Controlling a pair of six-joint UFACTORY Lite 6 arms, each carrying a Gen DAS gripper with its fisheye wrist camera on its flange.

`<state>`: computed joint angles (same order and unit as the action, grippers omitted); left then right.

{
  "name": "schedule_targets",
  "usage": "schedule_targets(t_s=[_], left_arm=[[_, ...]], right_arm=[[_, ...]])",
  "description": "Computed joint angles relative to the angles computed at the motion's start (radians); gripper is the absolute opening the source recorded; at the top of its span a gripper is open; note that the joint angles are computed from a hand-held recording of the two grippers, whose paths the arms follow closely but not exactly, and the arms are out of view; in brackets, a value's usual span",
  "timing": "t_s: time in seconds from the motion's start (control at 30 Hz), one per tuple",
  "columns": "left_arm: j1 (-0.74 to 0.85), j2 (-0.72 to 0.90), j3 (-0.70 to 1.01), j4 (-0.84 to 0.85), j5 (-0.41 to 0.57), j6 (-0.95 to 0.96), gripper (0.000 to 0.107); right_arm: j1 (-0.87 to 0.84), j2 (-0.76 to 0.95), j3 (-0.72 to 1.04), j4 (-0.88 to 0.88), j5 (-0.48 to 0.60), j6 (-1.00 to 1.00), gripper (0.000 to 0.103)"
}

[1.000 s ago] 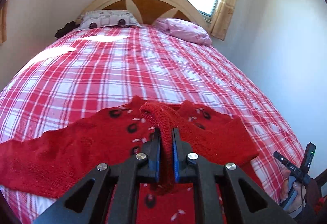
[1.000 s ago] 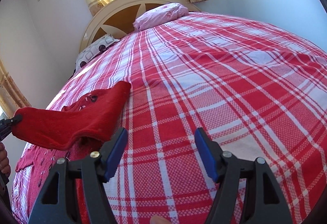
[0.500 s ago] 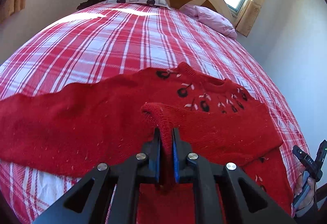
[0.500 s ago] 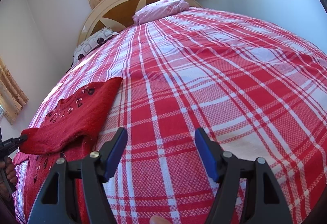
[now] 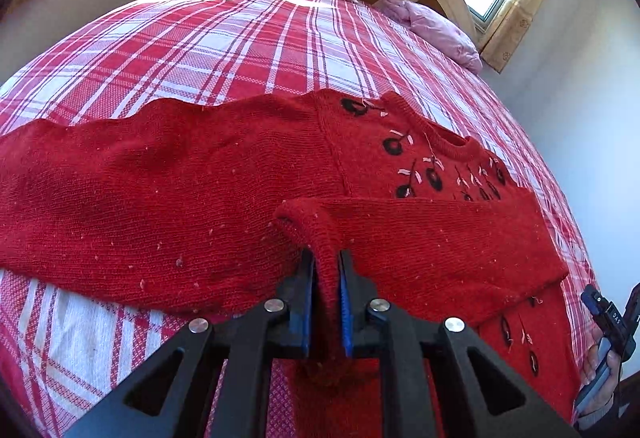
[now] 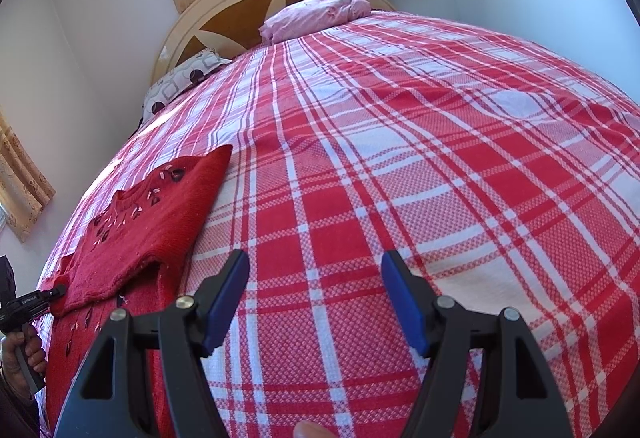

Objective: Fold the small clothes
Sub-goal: 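Lay the held sleeve across the sweater body and open the left gripper, then move the left gripper to the sweater's side edge and grasp it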

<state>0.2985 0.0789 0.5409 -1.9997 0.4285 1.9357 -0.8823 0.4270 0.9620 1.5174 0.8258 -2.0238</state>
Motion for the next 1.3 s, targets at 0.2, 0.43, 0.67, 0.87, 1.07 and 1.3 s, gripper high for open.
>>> schedule_targets(t_s=[0.2, 0.43, 0.67, 0.87, 1.07, 1.3], left_arm=[[-0.051, -0.089, -0.065, -0.07, -0.062, 0.115, 0.012], [-0.038, -0.059, -0.063, -0.12, -0.039, 0.181, 0.013], [-0.016, -0.118, -0.104, -0.025, -0.035, 0.156, 0.024], [-0.025, -0.01, 0.007, -0.095, -0.091, 0.201, 0.026], [0.015, -0.076, -0.032, -0.01, -0.095, 0.131, 0.026], [0.062, -0.229, -0.159, 0.057, -0.02, 0.104, 0.027]], right_arm=[[0.074, -0.204, -0.077, -0.093, 0.006, 0.084, 0.072], [0.45, -0.361, -0.143, -0.155, -0.13, 0.141, 0.072], [0.664, -0.151, -0.092, -0.134, -0.422, 0.151, 0.069], [0.635, -0.224, -0.149, -0.161, -0.388, 0.144, 0.07], [0.671, -0.226, -0.174, -0.131, -0.449, 0.125, 0.075], [0.676, -0.289, -0.215, -0.16, -0.448, 0.163, 0.075]])
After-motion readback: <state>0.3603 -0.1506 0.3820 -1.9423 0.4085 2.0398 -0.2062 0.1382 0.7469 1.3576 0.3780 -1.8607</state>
